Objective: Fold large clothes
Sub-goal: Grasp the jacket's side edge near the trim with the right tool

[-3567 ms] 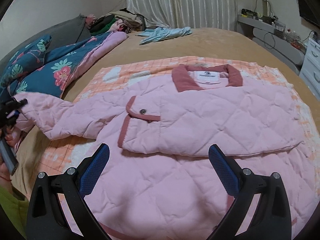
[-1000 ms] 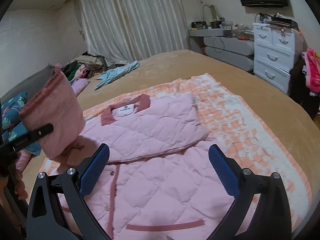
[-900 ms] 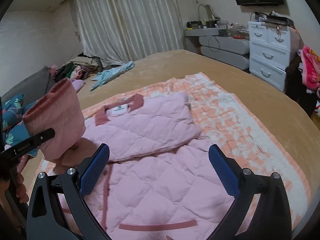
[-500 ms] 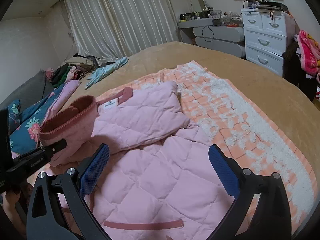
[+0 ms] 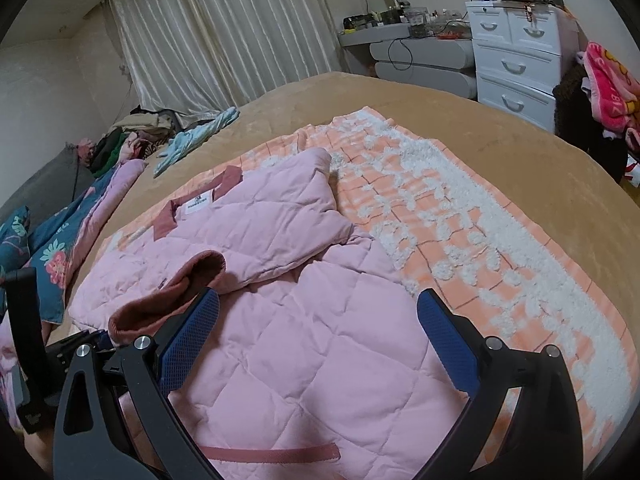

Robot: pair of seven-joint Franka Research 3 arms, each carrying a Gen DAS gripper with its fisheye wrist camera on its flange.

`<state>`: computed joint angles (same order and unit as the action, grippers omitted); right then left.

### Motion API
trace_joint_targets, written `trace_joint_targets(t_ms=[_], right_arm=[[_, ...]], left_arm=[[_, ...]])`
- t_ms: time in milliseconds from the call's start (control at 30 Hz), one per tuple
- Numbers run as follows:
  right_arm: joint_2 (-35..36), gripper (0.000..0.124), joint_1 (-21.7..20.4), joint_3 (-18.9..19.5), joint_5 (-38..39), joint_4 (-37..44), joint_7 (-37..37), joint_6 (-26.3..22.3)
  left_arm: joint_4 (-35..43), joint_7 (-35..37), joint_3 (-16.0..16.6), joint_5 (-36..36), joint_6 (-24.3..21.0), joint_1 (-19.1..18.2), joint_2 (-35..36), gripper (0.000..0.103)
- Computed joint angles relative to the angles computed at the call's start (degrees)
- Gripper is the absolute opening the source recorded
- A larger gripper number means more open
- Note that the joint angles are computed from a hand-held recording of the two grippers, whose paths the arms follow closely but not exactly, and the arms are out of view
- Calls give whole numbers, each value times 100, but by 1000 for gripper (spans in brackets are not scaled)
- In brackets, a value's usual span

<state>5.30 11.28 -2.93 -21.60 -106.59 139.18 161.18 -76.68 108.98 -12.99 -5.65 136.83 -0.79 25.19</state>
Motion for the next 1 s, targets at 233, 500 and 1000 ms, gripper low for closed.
trace_joint_targets(t_ms=[233,500,1000], right_arm=[[156,99,77,54,250,216,-305,-179],[513,99,167,272,1267,688,-1354,-473],[2151,99,369,563,3309,2695,-2784,-1593]], left_arm=[[-505,565,-123,-522,-107,272,-376,90],[-427,408,100,-858,-149,486,-470,94],[-58,-153,256,-1081,-154,1075,-333,94]])
